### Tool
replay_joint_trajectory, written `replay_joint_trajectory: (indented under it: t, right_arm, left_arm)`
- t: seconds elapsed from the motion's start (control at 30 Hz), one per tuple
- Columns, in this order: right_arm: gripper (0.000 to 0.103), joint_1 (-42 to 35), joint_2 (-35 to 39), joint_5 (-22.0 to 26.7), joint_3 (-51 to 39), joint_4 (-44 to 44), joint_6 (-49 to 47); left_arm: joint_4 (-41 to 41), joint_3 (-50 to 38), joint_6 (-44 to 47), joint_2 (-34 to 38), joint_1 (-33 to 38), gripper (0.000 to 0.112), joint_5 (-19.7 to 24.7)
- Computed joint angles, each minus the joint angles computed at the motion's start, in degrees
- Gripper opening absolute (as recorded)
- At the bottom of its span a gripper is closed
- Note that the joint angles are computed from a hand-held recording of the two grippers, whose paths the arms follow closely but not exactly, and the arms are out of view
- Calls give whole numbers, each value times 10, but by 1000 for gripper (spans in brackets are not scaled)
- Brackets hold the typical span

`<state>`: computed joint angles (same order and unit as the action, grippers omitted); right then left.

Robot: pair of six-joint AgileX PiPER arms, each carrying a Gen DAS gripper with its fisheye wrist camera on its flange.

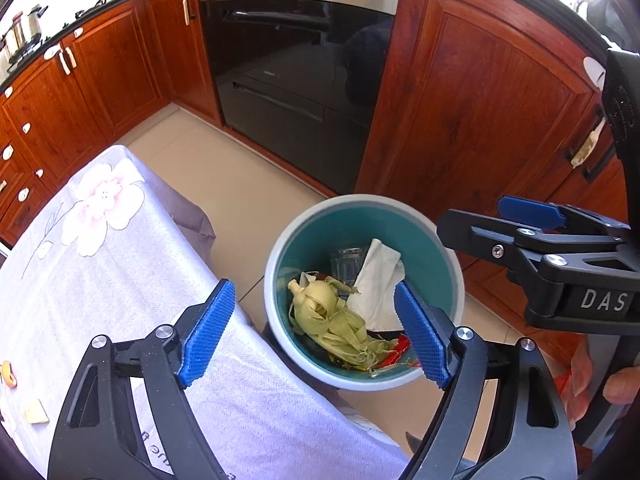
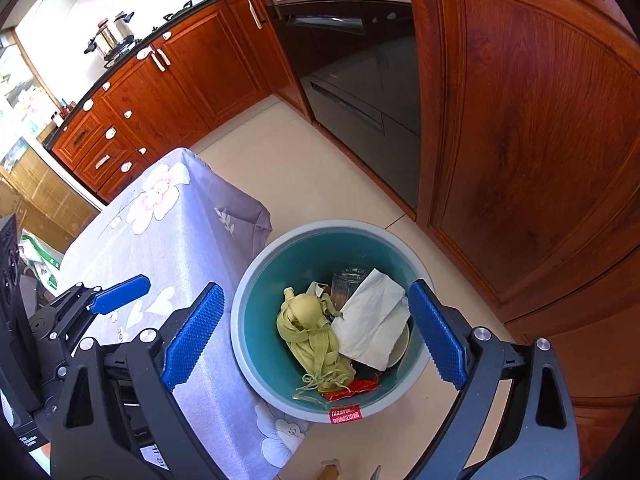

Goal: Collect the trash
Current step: 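Move both tools back over the table toward the snack packet and toy egg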

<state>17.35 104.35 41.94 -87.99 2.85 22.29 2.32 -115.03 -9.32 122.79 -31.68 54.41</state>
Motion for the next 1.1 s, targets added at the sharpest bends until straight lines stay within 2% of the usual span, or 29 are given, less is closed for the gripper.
replay_joint_trajectory:
  t: [0.27, 0.63, 0.87, 1.1]
  right_arm:
    - [89, 24, -10, 5, -3, -16, 21]
    - [89, 103, -22, 12, -15, -62, 78]
    - [89, 168, -33, 14, -16, -102, 137]
    - [89, 226, -18, 45, -53, -122, 157]
  left_arm:
    - [8, 83, -13, -62, 9, 86, -31]
    - [17, 270, -27, -199, 54, 87, -83]
    - [20, 363, 7, -287, 95, 87, -95]
    - [6, 477, 49, -399, 167, 87, -104]
